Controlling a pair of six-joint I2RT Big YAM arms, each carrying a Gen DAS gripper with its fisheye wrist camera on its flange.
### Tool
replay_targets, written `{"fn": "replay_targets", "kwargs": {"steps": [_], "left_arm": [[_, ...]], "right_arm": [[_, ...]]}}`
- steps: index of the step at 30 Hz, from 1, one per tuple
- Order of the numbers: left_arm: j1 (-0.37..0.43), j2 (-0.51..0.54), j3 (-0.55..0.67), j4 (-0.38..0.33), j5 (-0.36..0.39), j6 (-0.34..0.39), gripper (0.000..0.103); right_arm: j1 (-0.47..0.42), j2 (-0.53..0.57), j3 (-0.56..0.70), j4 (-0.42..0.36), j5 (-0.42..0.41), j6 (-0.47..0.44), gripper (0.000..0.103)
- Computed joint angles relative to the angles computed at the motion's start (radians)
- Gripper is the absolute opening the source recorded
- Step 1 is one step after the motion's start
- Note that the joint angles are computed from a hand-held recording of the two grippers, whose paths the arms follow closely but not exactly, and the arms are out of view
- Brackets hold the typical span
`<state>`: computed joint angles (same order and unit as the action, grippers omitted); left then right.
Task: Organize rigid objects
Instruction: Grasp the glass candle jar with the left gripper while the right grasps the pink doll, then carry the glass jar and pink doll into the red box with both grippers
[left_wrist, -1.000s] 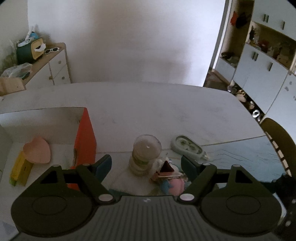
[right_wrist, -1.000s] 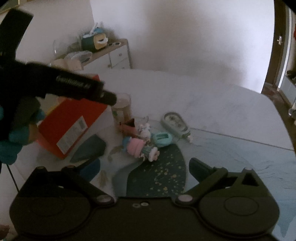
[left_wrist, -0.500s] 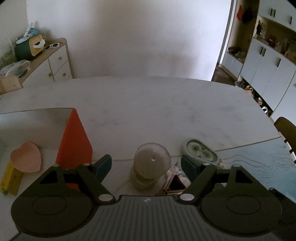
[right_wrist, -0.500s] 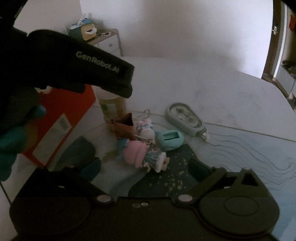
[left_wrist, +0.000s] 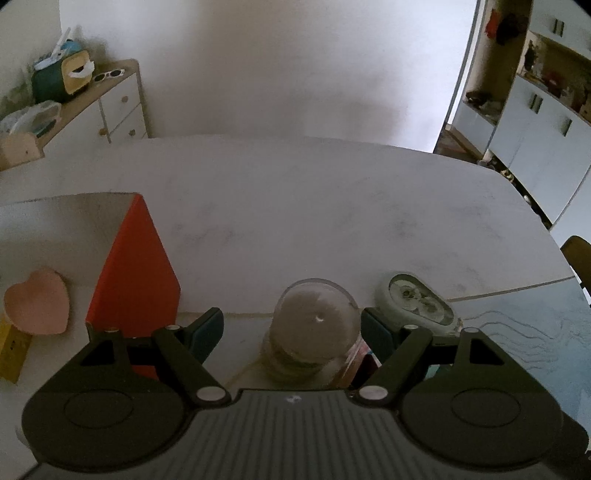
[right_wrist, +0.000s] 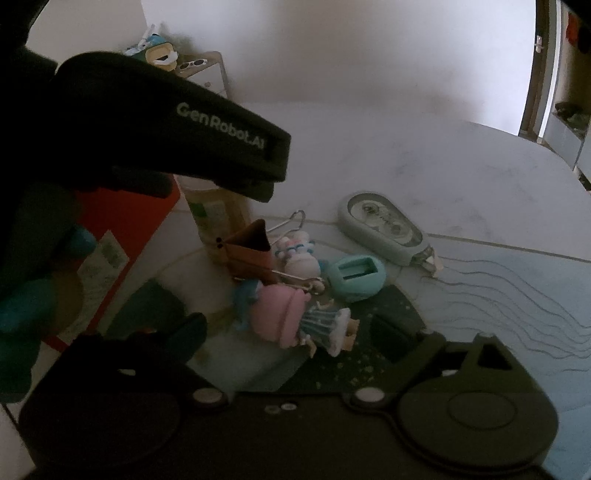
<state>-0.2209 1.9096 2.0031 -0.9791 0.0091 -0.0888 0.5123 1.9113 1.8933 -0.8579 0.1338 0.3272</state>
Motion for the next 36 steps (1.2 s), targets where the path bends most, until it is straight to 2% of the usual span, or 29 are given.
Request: {"fn": "replay_targets", "kwargs": {"steps": [2,4,6,8,9,10,17,27,36], "left_arm": [[0.002,0.002,0.003,-0.005,0.007,-0.002,0.069],[0.004,0.007,0.01,-0.011,0.009,0.001,0.065],[0.005,0.007,0.009,-0.01,0.013,0.006,0.057],[0.005,0.009,0.012,-0.015,0.013,0.014,0.045],[0.006,0.01,0.014,-0.016,0.017,0.015,0.043],[0.007,0.01,0.014,-0.016,0.019,0.017,0.043],[0.013,0.011,0.027,-0.038,0.015,0.023,0.042],[0.057,-0.016,0.061,-0.11,0.117,-0.053,0.042],[0.097,-0.053,0.08,-0.18,0.216,-0.086,0.042]], "right_arm": [[0.002,0.008,0.012,-0.007,0.009,0.006,0.092],[0.004,0.014,0.018,-0.012,0.014,0.01,0.087],[0.004,0.02,0.025,-0.019,0.019,0.014,0.085],[0.007,0.019,0.024,-0.02,0.032,0.01,0.081],[0.008,0.015,0.021,-0.018,0.031,0.007,0.079],[0.009,0.013,0.018,-0.016,0.035,0.007,0.075],[0.002,-0.016,-0.011,-0.005,0.012,0.02,0.074],[-0.011,-0.092,-0.106,0.031,-0.02,0.025,0.074],[-0.01,-0.158,-0.175,0.053,-0.029,0.035,0.073]]}}
